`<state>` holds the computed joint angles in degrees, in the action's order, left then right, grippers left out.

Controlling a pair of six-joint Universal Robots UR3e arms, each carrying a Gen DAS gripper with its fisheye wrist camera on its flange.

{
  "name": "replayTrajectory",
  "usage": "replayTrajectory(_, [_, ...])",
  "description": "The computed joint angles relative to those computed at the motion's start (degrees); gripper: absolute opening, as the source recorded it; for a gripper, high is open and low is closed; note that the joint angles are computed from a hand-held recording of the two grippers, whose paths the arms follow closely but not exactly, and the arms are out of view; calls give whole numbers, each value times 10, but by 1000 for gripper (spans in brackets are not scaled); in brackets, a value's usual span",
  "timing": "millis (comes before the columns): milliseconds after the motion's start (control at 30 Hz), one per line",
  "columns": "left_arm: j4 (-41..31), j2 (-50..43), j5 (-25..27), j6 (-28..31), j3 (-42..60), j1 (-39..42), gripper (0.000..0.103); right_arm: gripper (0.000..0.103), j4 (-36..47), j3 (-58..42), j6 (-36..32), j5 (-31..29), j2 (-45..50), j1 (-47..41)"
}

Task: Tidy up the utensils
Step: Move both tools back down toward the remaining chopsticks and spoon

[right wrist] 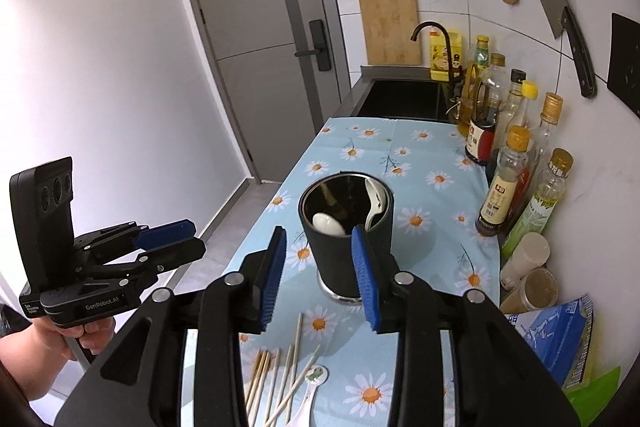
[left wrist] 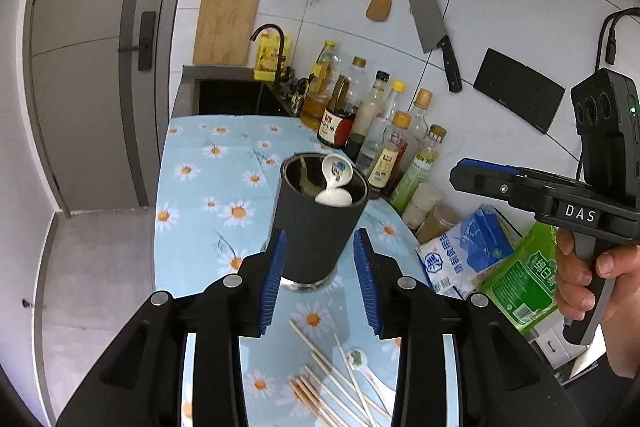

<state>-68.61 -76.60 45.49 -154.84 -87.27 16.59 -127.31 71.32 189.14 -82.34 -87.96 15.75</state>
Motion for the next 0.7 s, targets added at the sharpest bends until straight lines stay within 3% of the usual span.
replayTrajectory(433, [-58,82,49,6,-77,-17,35,37,1,145,-21,123,-84,-70])
replayTrajectory(700, [-54,121,81,-9,-136,-33,35,37,16,225,-21,150,-108,-83])
